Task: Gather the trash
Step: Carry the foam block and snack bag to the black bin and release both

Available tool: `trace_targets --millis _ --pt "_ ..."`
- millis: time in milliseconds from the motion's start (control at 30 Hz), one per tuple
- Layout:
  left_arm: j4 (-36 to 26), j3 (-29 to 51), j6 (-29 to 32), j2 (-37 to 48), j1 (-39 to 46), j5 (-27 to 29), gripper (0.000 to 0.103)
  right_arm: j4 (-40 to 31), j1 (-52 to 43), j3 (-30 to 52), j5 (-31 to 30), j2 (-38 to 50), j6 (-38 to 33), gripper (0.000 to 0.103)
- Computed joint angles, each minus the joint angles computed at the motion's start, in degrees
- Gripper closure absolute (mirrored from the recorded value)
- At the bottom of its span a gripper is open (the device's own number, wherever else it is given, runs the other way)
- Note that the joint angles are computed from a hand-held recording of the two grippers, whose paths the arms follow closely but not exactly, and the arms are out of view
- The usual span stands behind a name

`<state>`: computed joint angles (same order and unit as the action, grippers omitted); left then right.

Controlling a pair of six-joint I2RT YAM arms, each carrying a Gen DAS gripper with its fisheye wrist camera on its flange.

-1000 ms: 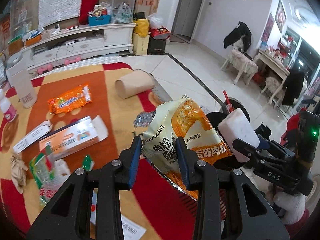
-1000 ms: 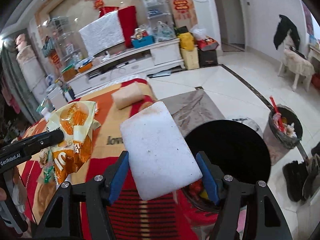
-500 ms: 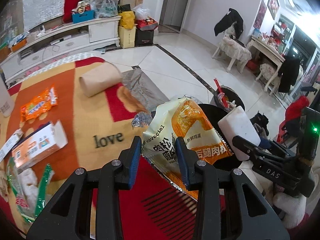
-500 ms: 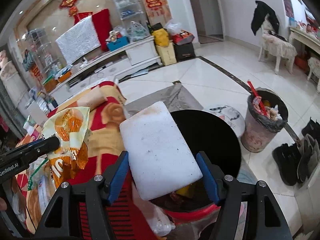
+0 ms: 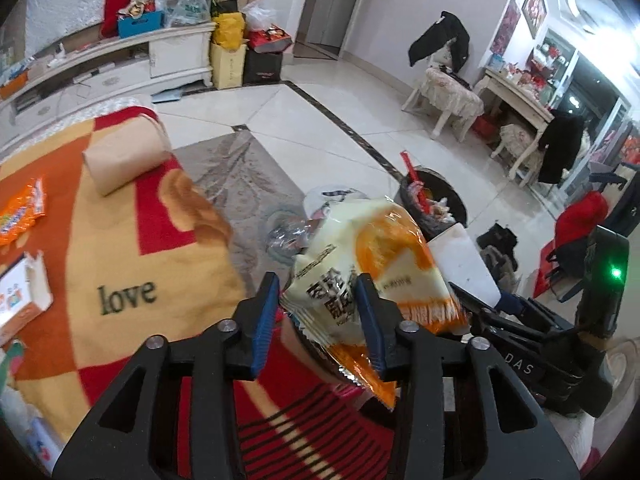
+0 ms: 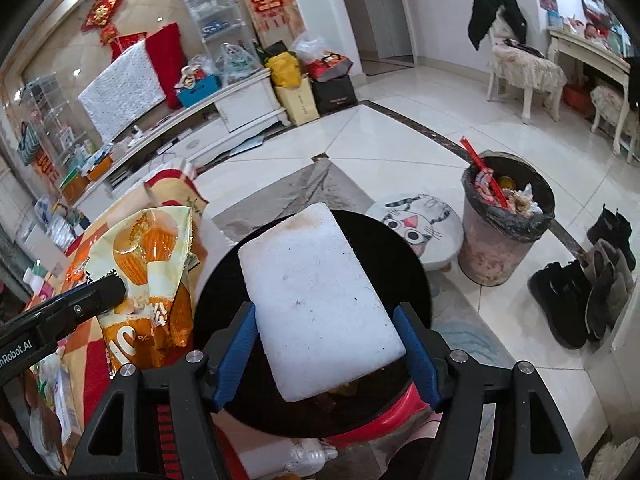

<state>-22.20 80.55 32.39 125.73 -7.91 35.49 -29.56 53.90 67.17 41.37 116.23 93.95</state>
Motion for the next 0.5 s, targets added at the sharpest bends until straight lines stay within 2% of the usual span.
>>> trace_targets --millis 33,100,133,267,500 --pt "-0.2 0.5 0.1 0.6 -0.3 -0.2 0.062 -0.1 -0.1 -0.5 -0.1 -0.1 0.7 0.033" --pt "-0.7 1.0 0.4 1.3 -0.5 -0.5 0.048 0.3 -0.1 -1.5 -0.5 -0.6 1.9 0.031" --pt "-1.0 1.4 0.6 1.8 -0.4 -0.5 0.047 0.7 -0.1 -2.2 -0.7 -1.0 2.4 0.031" --pt "-1.6 1.6 1.2 2.4 0.2 -1.1 0.047 0.5 0.3 -3.2 -0.7 -1.6 4.0 0.031" --pt "-2.3 0.8 1.7 0.9 1.8 -1.8 0.047 1.3 0.4 -1.4 -1.2 -0.3 1.9 0.030"
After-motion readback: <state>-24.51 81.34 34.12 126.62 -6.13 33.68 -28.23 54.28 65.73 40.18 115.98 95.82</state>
